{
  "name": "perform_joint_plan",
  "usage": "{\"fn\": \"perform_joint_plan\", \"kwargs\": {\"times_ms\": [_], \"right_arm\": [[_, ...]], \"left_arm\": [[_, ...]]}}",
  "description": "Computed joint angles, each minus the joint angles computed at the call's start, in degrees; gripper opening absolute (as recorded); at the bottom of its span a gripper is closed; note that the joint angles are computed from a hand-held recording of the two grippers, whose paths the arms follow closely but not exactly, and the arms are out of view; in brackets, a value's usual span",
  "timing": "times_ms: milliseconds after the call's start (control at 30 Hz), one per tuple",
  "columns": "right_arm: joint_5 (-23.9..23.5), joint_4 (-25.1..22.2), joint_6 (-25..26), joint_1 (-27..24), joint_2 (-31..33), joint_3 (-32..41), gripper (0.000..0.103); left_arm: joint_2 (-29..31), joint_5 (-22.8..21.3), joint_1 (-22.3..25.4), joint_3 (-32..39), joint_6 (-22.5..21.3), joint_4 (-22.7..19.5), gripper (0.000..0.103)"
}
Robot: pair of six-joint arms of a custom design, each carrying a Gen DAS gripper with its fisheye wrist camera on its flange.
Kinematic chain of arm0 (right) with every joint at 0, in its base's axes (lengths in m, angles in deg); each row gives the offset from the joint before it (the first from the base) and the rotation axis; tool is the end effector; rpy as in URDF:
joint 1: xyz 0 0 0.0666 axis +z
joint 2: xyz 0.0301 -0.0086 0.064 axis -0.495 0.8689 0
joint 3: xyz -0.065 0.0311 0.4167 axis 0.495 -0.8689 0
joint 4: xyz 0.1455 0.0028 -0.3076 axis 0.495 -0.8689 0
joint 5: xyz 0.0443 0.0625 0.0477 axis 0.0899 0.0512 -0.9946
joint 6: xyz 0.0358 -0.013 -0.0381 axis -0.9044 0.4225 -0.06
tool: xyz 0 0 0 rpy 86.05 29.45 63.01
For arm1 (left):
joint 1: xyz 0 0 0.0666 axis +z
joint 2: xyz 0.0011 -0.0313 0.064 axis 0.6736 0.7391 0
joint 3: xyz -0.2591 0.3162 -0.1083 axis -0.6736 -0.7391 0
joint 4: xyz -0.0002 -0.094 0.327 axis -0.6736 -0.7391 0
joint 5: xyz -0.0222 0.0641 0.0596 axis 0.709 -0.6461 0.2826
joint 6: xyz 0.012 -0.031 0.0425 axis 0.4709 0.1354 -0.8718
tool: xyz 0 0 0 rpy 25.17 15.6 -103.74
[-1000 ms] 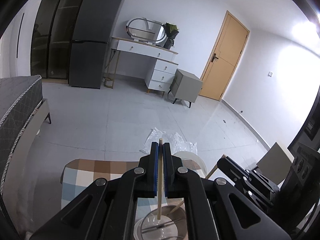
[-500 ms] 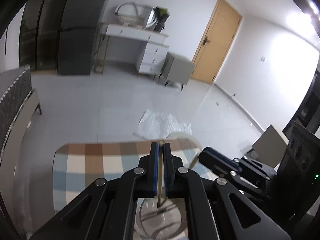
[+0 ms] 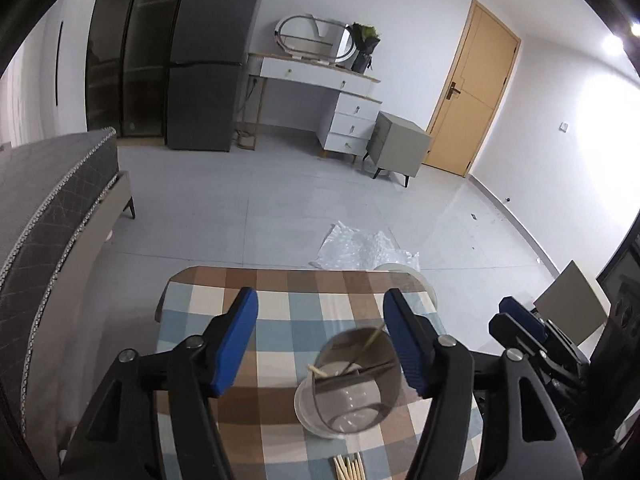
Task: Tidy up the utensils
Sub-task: 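Move both grippers back toward the chopsticks pile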
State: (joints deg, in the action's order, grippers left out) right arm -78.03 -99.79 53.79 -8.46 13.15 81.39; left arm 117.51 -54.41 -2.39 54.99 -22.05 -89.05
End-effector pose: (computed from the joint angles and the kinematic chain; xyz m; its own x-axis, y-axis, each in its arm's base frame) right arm 0.4666 0.1958 0.5041 -0.4243 -0.1328 -0.8957 -0.6532 0.7300 0.2012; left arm 0.3714 -0.3437 0.5597 -0.6097 -0.2818 -0.7408 -0.1153 0.9562 -0.2689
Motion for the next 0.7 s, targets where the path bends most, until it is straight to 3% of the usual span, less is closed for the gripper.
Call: {"fn": "perform_joint_plan", "kwargs": {"times_ms": [267,700], "right_arm": [[0.79,1.63,-2.11,-0.38,-5.71,-4.68,0.071],[2.76,4.57,-4.43,-1.26,-13.38,-13.26,0.092]], "left_arm": [[-0.14,-5.45,-3.91,1.89,1.93,-3.92,0.071],[-2.02,-13.08,-8.94,-2.49,5.93,-3.58,0.084]]}}
